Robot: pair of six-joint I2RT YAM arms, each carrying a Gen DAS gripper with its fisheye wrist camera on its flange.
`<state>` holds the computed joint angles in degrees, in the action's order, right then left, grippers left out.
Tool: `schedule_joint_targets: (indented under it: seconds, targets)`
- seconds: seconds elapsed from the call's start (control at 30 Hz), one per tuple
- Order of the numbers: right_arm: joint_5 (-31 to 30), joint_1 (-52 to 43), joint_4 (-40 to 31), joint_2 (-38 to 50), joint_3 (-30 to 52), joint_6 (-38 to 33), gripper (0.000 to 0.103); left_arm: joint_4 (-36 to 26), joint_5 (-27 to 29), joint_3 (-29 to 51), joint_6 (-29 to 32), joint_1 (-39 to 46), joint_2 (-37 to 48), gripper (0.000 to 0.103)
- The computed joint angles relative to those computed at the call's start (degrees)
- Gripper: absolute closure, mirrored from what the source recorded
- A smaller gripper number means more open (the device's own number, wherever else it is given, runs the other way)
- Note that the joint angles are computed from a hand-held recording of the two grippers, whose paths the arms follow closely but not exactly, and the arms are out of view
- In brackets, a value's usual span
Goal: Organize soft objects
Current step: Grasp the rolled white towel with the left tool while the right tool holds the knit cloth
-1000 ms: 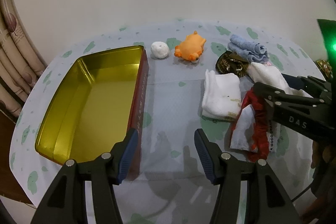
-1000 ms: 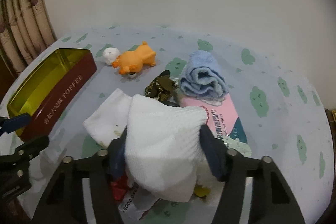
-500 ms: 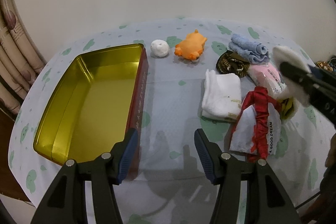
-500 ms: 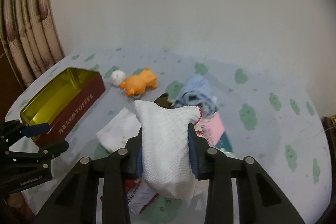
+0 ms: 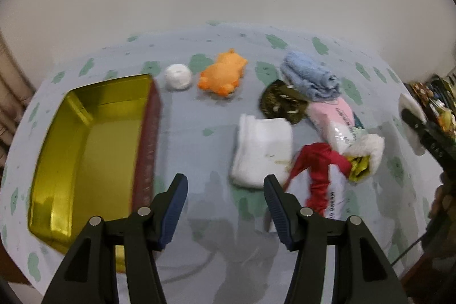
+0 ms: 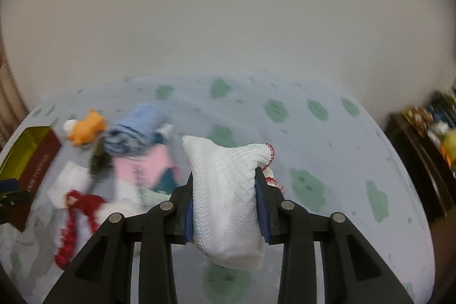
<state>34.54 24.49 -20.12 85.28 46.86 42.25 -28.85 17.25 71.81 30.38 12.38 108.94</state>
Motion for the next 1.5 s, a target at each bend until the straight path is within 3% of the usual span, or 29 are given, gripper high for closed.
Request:
schedule_joint_targets:
  seconds: [0.23, 0.63, 0.9, 1.07, 1.1, 1.17, 1.27, 1.5]
  targets:
    - [-2.9, -3.3, 1.5, -1.1, -2.3, -0.9, 0.071, -10.6, 0.4, 11.9, -0.1, -4.9, 8.6, 0.046]
    - [-7.0, -3.1, 2.3, -0.9, -2.3, -0.6, 0.07, -12.9, -5.5, 21.1, -5.4, -12.4, 17.1, 0.046]
    - [-8.5, -3.3, 3.3, -1.0, -2.6, -1.6, 0.07, -7.9, -13.6, 22.6, -7.7, -12.8, 21.8, 0.046]
    - [-8.8, -3.3, 3.5, -0.3, -2.2, -2.2, 0.07, -12.3, -8.3, 27.9, -9.6, -9.5, 25.0, 0.046]
    - [-9.0, -3.4, 3.5, -0.1, -2.1, -2.2, 0.07, -12.2, -8.1, 28.1, -9.7, -9.3, 25.0, 0.047]
    - [-9.2, -3.4, 3.7, 0.0, -2.1, -2.2, 0.07, -12.4, -7.1, 28.2, -9.2, -9.0, 24.9, 0.068]
    - [-9.2, -3.3, 3.8, -0.1, -2.3, -2.2, 0.07, -12.0, -6.2, 27.9, -8.9, -8.6, 24.5, 0.078]
    - [-9.2, -2.9, 3.6, 0.3, -2.0, -2.1, 0.07, -11.8, -3.8, 25.9, -8.3, -7.3, 21.2, 0.082]
